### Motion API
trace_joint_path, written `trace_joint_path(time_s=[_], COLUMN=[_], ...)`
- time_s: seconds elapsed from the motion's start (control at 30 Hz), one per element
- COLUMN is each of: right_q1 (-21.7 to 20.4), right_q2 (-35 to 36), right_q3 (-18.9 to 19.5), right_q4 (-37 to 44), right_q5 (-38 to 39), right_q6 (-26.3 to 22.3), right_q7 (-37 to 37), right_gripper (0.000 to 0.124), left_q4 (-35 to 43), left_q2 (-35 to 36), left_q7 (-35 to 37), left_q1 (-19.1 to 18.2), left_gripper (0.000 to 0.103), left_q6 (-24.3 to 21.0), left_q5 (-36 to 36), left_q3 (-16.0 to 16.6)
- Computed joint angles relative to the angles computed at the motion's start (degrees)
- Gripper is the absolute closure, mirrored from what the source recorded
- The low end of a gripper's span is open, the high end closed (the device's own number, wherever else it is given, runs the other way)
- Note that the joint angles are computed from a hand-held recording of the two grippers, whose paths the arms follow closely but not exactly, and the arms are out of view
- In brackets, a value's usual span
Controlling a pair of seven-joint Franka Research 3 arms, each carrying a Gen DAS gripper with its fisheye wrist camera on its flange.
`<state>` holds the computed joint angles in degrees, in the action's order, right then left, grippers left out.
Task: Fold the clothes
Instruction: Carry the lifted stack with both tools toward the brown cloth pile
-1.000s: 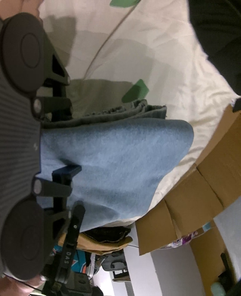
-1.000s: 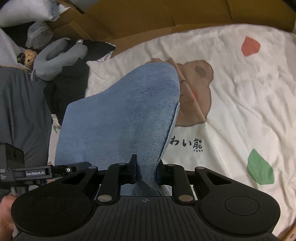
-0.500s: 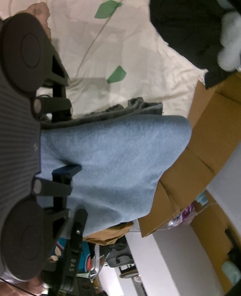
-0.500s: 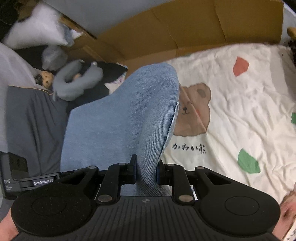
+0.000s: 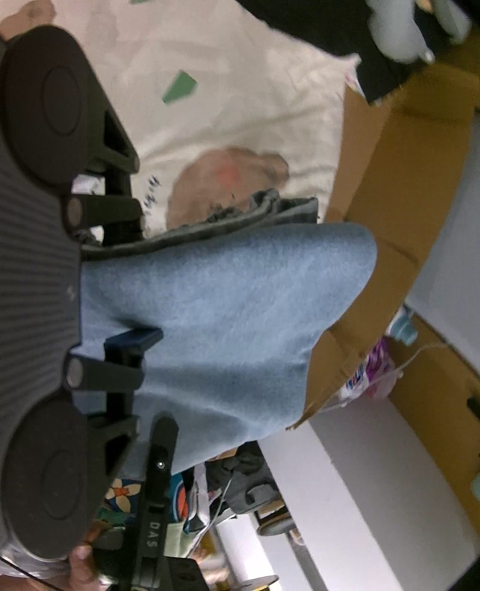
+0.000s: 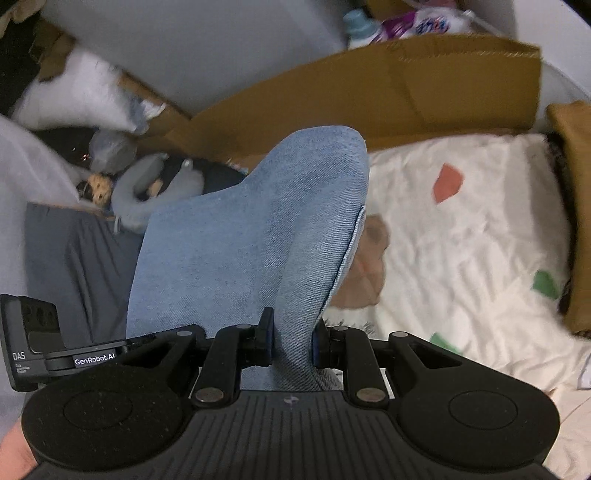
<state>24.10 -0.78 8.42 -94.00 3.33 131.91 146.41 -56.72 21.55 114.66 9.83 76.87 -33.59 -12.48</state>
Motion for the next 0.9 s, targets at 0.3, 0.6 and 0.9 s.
trace_joint_path(time_s=[0.3, 0.6, 0.9], right_q1=[-4.88, -10.41, -15.53], right_q2=[-7.12, -13.87, -18.65], right_q3=[-2.22, -3.75, -5.80], right_q4=[-6.91, -15.64, -21.22], right_q5=[1.39, 2.96, 4.68], right_q6=[-2.81, -1.91, -1.07], right_q7=[-1.55, -6.45, -13.17], right_gripper=[0.106, 0.106, 0.106], left_q4=[3.28, 1.88, 4.64], left_q2=[2.76, 3.00, 5.54], left_q7=[-3.96, -7.05, -10.23], left_q1=[-7.57, -14.26, -20.83], left_gripper=[0.061, 0.062, 0.062], left_q6=[0.47, 3.58, 6.37], left_q5=[2.41, 3.60, 6.11], left_q3=[-3.15, -5.28, -6.84])
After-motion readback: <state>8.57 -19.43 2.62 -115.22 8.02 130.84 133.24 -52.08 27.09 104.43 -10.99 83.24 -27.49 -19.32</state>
